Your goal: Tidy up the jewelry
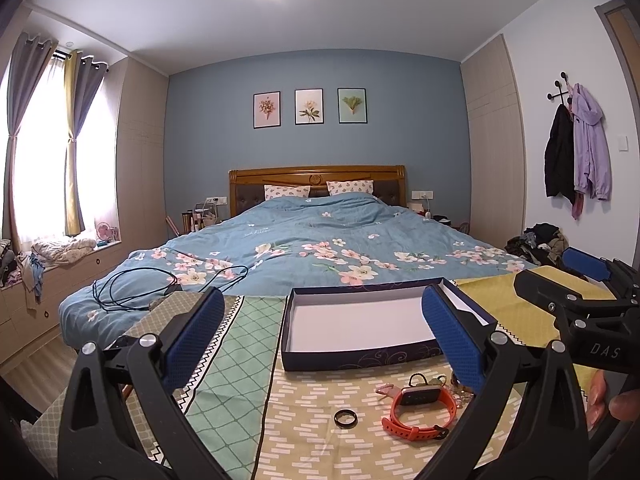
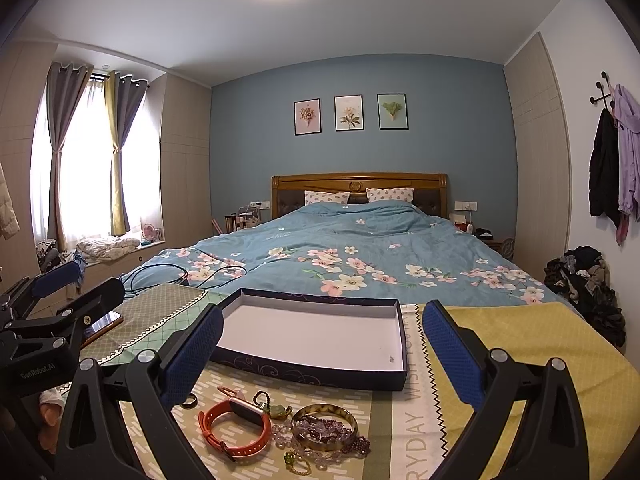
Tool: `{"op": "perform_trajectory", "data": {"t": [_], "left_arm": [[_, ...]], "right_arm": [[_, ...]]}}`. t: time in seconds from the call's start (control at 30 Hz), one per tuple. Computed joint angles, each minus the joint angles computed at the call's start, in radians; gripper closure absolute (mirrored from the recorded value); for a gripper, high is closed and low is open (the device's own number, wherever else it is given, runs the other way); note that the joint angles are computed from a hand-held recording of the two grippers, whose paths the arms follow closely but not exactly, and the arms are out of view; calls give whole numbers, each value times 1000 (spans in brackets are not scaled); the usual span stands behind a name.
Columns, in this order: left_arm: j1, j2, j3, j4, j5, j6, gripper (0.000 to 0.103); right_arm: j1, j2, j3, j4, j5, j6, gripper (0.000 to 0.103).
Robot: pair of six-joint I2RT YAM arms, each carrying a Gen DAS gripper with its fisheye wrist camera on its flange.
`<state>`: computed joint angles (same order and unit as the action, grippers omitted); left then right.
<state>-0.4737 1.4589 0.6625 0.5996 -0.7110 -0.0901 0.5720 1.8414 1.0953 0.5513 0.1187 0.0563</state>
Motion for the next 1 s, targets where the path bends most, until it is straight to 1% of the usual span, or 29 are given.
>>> {"op": "perform_trajectory", "data": {"t": [0.27, 0.37, 1.0], "left_arm": [[2, 11, -3, 17, 7, -4, 6], [2, 19, -17, 55, 0, 4, 6], [8, 26, -33, 84, 2, -1, 6]], "right_arm": [[-1, -4, -6, 1, -3, 5, 7], [-4, -4, -2, -4, -10, 10, 7], [-13, -1, 15, -30, -28, 10, 7]]}}
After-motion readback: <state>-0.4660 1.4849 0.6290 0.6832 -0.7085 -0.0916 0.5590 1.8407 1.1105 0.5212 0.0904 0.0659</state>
